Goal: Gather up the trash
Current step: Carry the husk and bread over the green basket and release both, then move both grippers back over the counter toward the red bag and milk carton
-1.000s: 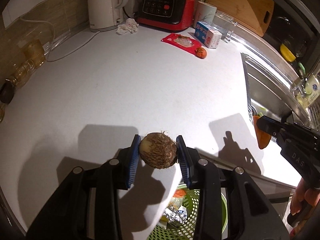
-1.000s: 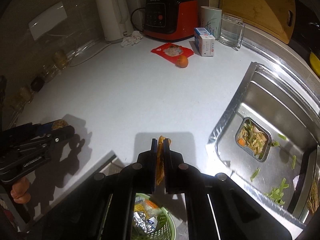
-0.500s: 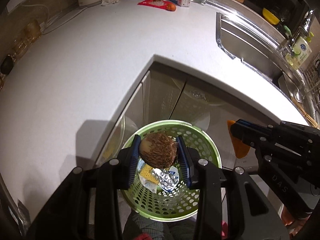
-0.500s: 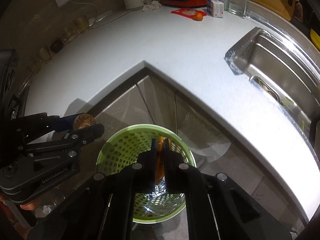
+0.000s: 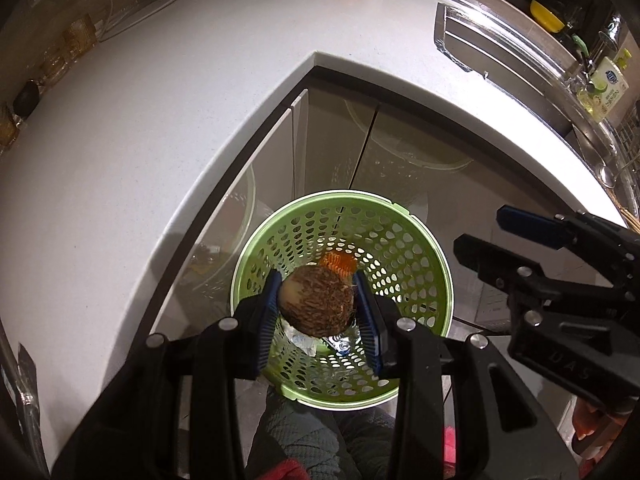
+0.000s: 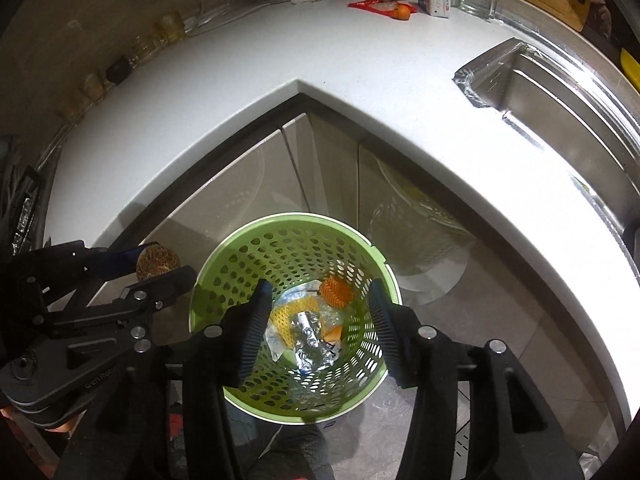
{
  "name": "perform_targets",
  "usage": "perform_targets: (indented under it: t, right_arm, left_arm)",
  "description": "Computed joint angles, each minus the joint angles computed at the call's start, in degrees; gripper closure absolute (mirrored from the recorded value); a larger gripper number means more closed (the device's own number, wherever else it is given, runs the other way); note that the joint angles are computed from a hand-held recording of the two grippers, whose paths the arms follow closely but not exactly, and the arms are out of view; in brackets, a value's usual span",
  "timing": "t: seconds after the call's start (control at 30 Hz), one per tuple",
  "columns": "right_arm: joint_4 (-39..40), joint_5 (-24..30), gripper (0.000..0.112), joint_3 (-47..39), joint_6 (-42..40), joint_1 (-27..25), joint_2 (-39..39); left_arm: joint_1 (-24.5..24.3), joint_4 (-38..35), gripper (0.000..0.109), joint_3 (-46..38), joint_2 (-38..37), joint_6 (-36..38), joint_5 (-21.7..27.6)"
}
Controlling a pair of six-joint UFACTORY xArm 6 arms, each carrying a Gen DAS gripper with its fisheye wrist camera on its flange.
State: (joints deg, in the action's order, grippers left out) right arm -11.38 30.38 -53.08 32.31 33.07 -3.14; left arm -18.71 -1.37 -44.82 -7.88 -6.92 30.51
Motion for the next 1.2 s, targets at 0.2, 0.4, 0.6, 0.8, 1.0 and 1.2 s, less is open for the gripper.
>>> perform_targets:
  t: [0.2,0.4,0.6,0.8,1.0,1.2]
  right_arm:
    - [-4.26,0.67,0.050,1.82,3.89,-1.78,-4.63]
    - [-6.34,0.77,0.048,3.43,6.04,-3.40,-7.94]
    - [-7.95,0.93,0.045,3.14,7.20,-4.09,-8.79]
    - [-10.07,1.27,0.039,-0.35,7.22,-5.65,-7.30]
    - [-12.59,1.39,0.025,-11.30,5.89,-8.40,0.49]
    - [-11.71,2.69,0.018,-31.22,0.95,-11.90,15.74]
  left_arm:
    - [-0.95,-1.68,0.068,-1.43,1.80,1.62,1.19]
    - [-2.45,-0.29,0.029,-1.95,1.23,1.79,0.83]
    - [-2.88,0.67,0.026,-3.85,1.64,1.57,1.21]
    - [-1.43,0.88,0.026,-8.79,3.44,2.72,2.00]
    - [1.48,0.43,0.018,-22.31,12.46,6.68,1.91]
    - [4.92,-2.50,0.015,-47.06,29.79,11.56,5.43]
